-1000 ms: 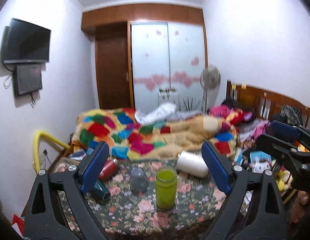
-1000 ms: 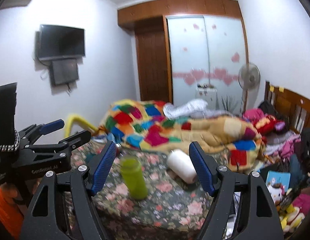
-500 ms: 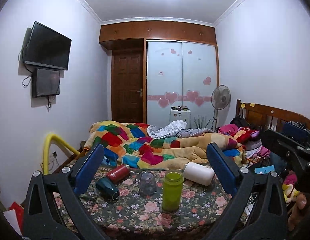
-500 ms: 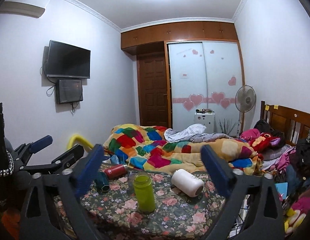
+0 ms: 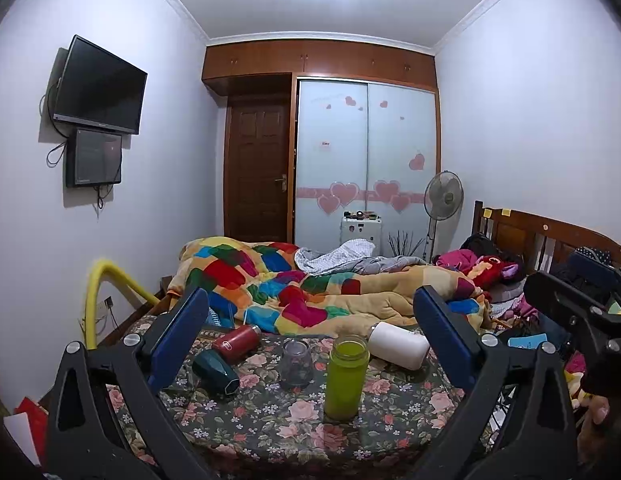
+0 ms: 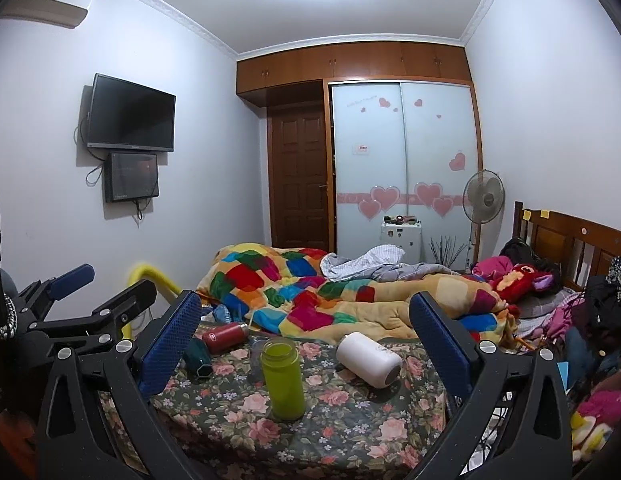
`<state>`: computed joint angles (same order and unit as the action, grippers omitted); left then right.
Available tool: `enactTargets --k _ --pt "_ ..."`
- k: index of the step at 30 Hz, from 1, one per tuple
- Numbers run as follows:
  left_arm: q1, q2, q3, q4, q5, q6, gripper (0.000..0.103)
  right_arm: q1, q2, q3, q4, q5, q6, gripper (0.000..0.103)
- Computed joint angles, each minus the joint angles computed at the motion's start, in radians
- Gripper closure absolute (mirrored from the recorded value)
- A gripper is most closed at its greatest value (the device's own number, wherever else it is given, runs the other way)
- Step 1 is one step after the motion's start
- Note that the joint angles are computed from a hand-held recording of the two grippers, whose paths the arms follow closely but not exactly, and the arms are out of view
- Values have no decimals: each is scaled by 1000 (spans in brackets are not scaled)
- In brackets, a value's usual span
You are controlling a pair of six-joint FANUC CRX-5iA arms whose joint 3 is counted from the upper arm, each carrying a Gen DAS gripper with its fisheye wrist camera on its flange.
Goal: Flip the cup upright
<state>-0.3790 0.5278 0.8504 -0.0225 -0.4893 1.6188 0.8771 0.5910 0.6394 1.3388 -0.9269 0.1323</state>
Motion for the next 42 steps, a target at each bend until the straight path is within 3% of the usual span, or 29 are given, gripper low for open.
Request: enactTargets --k 42 --pt "-16 -5 -14 1 12 -21 0 -2 -6 -4 6 -4 -13 0"
